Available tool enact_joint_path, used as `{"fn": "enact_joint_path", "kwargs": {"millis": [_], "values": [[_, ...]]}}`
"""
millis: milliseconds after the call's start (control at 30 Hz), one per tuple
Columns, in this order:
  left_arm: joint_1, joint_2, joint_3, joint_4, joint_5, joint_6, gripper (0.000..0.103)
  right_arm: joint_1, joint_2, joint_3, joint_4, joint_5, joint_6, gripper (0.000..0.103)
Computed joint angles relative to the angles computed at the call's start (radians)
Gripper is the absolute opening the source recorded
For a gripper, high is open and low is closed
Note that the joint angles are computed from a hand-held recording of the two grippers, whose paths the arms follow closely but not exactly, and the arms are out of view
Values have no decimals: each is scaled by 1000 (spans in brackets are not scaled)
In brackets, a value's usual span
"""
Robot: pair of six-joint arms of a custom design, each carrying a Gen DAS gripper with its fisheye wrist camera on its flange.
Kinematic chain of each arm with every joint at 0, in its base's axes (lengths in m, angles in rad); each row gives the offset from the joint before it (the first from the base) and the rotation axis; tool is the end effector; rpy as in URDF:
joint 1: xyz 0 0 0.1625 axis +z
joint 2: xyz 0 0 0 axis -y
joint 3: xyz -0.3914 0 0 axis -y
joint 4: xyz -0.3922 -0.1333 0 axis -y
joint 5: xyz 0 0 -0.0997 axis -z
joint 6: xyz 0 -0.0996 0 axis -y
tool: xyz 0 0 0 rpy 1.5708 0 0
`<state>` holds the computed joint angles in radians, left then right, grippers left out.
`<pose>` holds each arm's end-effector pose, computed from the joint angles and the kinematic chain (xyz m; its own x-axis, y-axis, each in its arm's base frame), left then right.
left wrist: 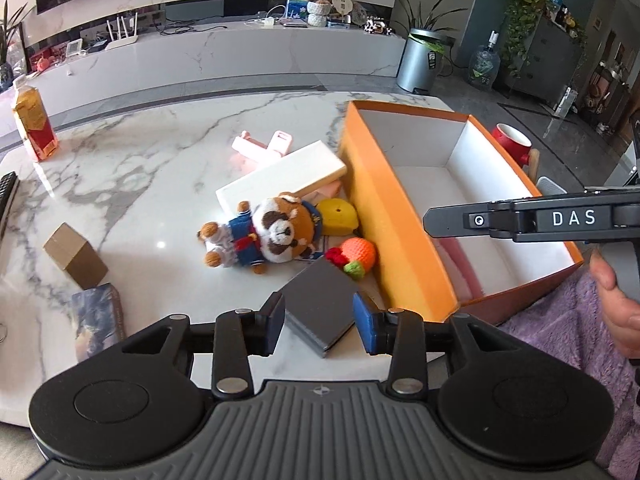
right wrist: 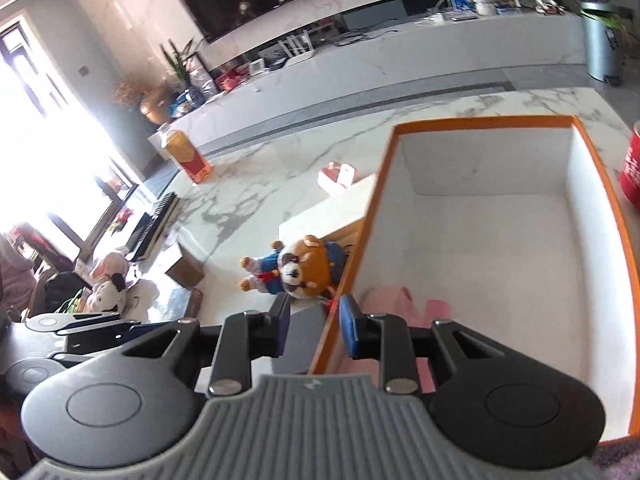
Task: Organize objects
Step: 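Grasp the photo card box with the left gripper while the right gripper grasps the dark gray pad, then carry the photo card box with the left gripper while the right gripper carries the gray pad over the box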
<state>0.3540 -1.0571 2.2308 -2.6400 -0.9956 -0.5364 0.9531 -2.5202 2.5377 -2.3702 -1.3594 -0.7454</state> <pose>-0.3425 -0.3265 0.0482 -0.6810 0.5172 -0.5184 0.6804 0.7086 -0.1868 0.0022 -0.2632 0.3846 -0.9274 -0.0648 0.3685 -0.2967 0.7274 -0.6188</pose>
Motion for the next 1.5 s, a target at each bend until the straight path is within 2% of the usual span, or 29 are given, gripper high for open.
{"fn": "enact_joint_path", "kwargs": {"millis": [100,167,200,267,367,433,533,600,767,967,1100,1167,1267,1500], "values": [[6,-56,33,55,41,-34,47,172,113,14,-102,-157,6,30],[14,-98,55,99,71,-61,52,287,216,25,-201,-288,20,37],[18,-117,63,124,86,-75,53,331,265,31,-248,-342,22,42],[33,-154,76,176,111,-103,53,404,366,42,-328,-445,19,43],[63,-197,93,243,150,-148,61,491,538,56,-485,-610,19,54],[96,-215,100,264,170,-174,69,538,682,61,-636,-736,12,68],[150,-210,92,268,196,-199,74,560,843,45,-787,-831,-12,73],[187,-189,79,254,200,-185,80,566,908,29,-832,-874,-21,74],[257,-111,28,229,217,-124,84,562,957,-6,-819,-922,26,76],[304,-46,-23,246,227,-89,84,563,1021,-22,-880,-961,13,83],[325,-29,-40,263,215,-100,83,554,1052,-23,-896,-985,18,78],[345,-20,-59,283,195,-107,81,550,1061,-21,-917,-982,10,78],[358,-23,-66,296,183,-125,69,544,1028,-19,-869,-954,39,77],[333,-47,-35,276,206,-149,66,554,899,19,-787,-853,48,77]]}}
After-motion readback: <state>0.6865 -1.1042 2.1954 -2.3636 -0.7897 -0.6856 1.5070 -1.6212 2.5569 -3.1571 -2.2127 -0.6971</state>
